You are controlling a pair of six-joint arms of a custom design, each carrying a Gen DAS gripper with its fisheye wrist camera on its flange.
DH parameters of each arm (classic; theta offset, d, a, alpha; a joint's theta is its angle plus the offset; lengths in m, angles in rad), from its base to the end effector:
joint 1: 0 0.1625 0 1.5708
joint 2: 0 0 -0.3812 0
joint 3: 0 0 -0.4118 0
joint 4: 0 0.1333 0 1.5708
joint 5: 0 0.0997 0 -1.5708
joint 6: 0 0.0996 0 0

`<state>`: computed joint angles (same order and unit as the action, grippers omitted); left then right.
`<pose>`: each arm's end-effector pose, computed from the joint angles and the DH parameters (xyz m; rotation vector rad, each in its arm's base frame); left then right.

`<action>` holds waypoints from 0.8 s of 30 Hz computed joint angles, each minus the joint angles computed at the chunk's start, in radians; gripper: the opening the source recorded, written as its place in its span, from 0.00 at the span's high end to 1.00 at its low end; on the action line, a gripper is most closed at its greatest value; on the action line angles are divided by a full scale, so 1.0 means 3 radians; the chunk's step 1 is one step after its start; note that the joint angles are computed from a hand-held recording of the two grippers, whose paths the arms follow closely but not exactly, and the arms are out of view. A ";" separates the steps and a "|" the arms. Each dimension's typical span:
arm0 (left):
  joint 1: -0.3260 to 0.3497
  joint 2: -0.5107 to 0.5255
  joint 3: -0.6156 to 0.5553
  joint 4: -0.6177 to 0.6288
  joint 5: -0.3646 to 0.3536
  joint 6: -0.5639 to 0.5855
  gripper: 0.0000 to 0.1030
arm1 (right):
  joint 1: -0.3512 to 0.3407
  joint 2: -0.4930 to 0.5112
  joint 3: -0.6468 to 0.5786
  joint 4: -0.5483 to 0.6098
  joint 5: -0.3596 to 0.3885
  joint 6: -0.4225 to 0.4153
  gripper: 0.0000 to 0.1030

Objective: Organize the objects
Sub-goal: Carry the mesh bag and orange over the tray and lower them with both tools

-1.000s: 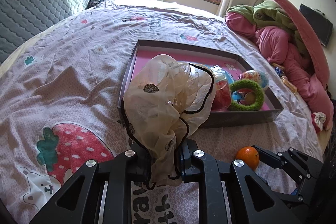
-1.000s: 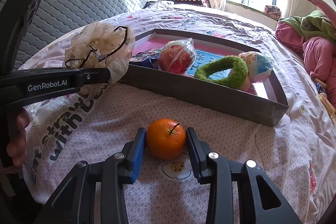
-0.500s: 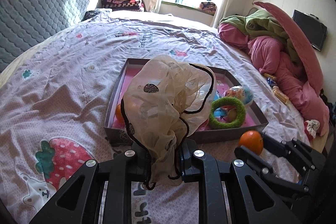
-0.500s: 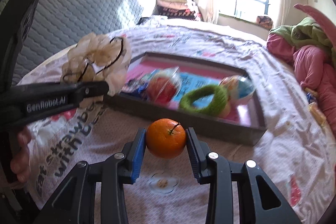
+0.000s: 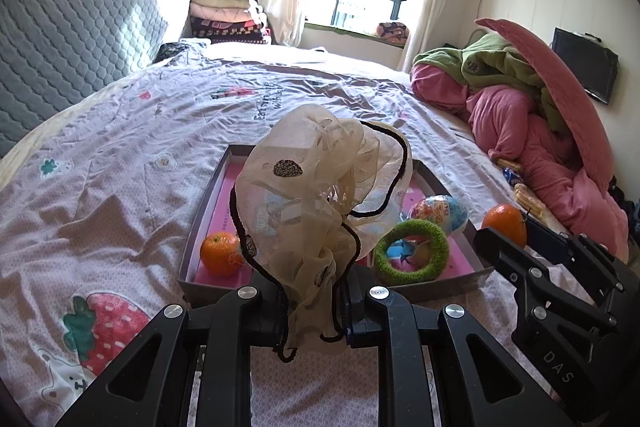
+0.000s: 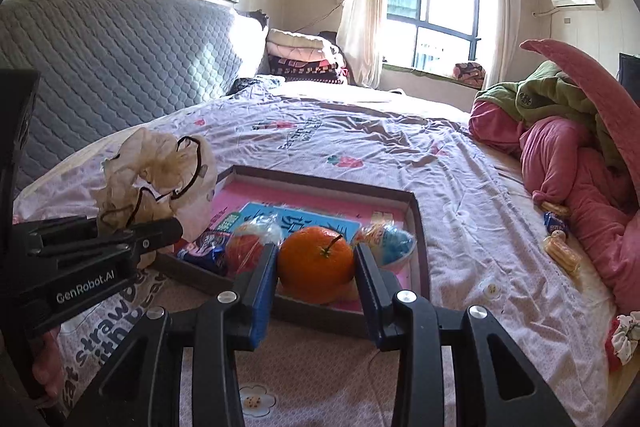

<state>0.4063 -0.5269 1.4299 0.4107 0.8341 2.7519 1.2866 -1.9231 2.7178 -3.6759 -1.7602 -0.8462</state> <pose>-0.3865 -0.3842 -0.0659 0.8713 2.4826 -0.9534 0.0323 -0.2981 0.2976 0.4160 -1.9698 1.2009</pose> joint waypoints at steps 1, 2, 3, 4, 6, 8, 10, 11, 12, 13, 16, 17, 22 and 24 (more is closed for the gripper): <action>-0.0002 0.0012 -0.0017 0.0000 -0.0015 0.0007 0.80 | 0.0004 0.0010 -0.0012 -0.0028 -0.0002 -0.0002 0.63; -0.0002 0.0023 -0.0035 0.0003 -0.0017 0.0014 0.80 | 0.0012 0.0018 -0.0015 -0.0057 -0.0012 0.0000 0.63; -0.0001 0.0040 -0.0059 0.0007 -0.0026 0.0021 0.80 | 0.0023 0.0032 -0.0025 -0.0089 -0.0029 0.0003 0.63; -0.0002 0.0059 -0.0083 0.0016 -0.0044 0.0022 0.80 | 0.0024 0.0041 -0.0044 -0.0105 -0.0032 0.0007 0.63; 0.0011 0.0097 -0.0140 0.0047 -0.0054 0.0028 0.80 | 0.0023 0.0061 -0.0083 -0.0128 -0.0036 0.0035 0.63; 0.0029 0.0136 -0.0197 0.0079 -0.0055 0.0016 0.80 | 0.0004 0.0058 -0.0113 -0.0112 -0.0019 0.0059 0.63; 0.0046 0.0157 -0.0236 0.0094 -0.0044 0.0015 0.80 | -0.0013 0.0056 -0.0139 -0.0110 -0.0009 0.0075 0.63; 0.0051 0.0166 -0.0251 0.0092 -0.0048 0.0017 0.80 | -0.0011 0.0070 -0.0155 -0.0119 -0.0021 0.0077 0.63; 0.0056 0.0174 -0.0266 0.0088 -0.0055 0.0024 0.80 | -0.0017 0.0070 -0.0171 -0.0111 -0.0017 0.0084 0.63; 0.0058 0.0186 -0.0283 0.0087 -0.0077 0.0032 0.80 | -0.0022 0.0068 -0.0184 -0.0103 -0.0010 0.0095 0.63; 0.0071 0.0216 -0.0330 0.0083 -0.0098 0.0036 0.80 | -0.0026 0.0082 -0.0218 -0.0143 -0.0002 0.0089 0.63; 0.0080 0.0222 -0.0346 0.0085 -0.0093 0.0037 0.80 | -0.0028 0.0096 -0.0231 -0.0172 -0.0001 0.0078 0.63; 0.0100 0.0270 -0.0420 0.0088 -0.0162 0.0090 0.80 | -0.0078 0.0091 -0.0278 -0.0176 0.0015 0.0074 0.63; 0.0119 0.0274 -0.0440 0.0073 -0.0188 0.0117 0.80 | -0.0103 0.0108 -0.0304 -0.0212 0.0022 0.0062 0.62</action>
